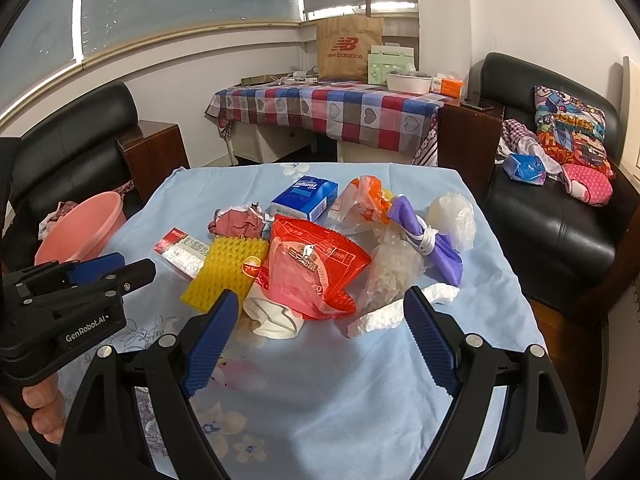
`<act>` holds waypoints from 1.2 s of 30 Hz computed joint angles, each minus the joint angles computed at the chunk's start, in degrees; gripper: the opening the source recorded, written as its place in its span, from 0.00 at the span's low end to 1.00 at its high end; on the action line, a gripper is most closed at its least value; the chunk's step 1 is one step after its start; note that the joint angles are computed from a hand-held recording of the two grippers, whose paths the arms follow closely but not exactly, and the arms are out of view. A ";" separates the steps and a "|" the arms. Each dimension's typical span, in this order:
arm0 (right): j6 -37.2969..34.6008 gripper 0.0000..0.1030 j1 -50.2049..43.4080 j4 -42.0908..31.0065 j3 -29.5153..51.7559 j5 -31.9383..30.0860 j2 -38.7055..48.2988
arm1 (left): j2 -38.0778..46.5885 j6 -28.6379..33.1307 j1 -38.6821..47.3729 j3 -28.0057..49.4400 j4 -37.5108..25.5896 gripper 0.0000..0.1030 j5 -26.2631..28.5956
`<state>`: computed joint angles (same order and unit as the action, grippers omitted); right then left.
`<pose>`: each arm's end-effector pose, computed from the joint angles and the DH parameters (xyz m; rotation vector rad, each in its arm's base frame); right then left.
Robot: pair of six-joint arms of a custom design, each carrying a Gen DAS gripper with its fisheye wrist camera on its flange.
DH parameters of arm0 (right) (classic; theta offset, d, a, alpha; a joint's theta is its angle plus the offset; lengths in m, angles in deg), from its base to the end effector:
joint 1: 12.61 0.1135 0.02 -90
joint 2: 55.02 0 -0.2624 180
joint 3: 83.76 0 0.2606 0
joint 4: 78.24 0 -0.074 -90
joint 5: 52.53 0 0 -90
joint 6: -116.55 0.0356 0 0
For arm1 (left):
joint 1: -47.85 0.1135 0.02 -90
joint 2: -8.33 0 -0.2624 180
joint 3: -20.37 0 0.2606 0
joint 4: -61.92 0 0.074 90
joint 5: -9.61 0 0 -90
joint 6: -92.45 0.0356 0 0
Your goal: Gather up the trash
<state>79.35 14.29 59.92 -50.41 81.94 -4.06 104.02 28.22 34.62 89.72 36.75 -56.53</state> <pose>0.1483 0.0473 0.1529 0.7447 2.1241 -0.3106 0.3334 -0.0932 0.1756 0.9689 2.2052 -0.4129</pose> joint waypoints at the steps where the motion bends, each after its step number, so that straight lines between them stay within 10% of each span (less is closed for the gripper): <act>1: -0.28 0.82 -0.17 -0.35 0.12 -0.15 -0.36 | 0.06 -0.02 0.02 0.07 -0.05 0.39 -0.02; 36: -1.84 0.82 -0.90 2.51 0.65 -1.10 1.69 | 0.80 -0.41 0.57 0.99 -0.34 0.39 -0.94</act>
<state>77.51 13.39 62.43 -49.76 80.83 -2.37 104.81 27.81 35.19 90.71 36.41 -57.48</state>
